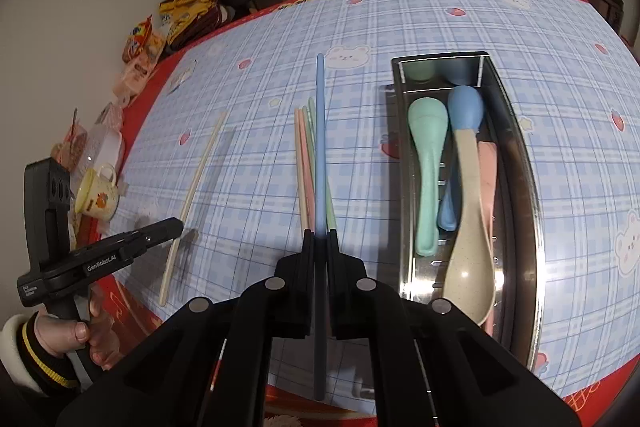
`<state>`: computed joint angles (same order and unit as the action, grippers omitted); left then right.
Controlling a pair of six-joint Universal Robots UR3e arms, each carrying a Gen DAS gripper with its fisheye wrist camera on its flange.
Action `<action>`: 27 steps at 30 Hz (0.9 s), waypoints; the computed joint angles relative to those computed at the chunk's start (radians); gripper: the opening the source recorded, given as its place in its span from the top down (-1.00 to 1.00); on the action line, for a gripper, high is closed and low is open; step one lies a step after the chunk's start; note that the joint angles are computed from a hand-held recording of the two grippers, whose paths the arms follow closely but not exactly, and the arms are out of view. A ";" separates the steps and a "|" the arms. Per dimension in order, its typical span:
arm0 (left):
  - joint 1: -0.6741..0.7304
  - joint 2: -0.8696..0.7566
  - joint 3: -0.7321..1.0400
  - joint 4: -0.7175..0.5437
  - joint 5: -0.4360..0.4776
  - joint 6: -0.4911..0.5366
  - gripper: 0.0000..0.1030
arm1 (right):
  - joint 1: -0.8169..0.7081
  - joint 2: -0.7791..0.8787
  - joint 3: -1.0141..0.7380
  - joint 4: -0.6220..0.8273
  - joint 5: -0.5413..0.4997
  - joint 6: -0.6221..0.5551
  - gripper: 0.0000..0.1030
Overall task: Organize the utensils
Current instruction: 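Lift the cream chopstick with the left tool while the right tool lifts the blue chopstick, then lower both chopsticks into the steel tray and open both tools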
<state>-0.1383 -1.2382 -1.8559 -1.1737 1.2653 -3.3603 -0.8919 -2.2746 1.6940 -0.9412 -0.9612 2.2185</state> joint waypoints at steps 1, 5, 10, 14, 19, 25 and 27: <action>-0.004 0.001 0.009 -0.009 0.004 -0.001 0.80 | -0.024 -0.005 -0.007 0.028 0.006 -0.019 0.88; -0.037 -0.024 0.050 -0.022 0.018 -0.015 0.80 | -0.096 -0.014 -0.029 0.105 0.021 -0.088 0.88; -0.122 -0.097 0.135 -0.030 0.057 -0.022 0.80 | -0.200 -0.020 -0.049 0.209 0.022 -0.185 0.88; -0.155 -0.140 0.188 -0.039 0.044 -0.036 0.80 | -0.291 -0.016 -0.075 0.289 0.012 -0.270 0.88; -0.192 -0.216 0.272 -0.041 0.000 -0.091 0.80 | -0.388 -0.008 -0.090 0.336 -0.013 -0.355 0.88; -0.273 -0.359 0.424 -0.026 -0.046 -0.150 0.80 | -0.484 0.004 -0.095 0.338 -0.035 -0.420 0.88; -0.293 -0.398 0.463 -0.019 -0.060 -0.170 0.80 | -0.499 0.010 -0.097 0.324 -0.041 -0.429 0.88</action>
<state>-0.4317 -1.6367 -1.3929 -1.1928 1.2050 -3.5304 -1.3911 -2.2642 1.5972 -0.6173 -1.0024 1.7894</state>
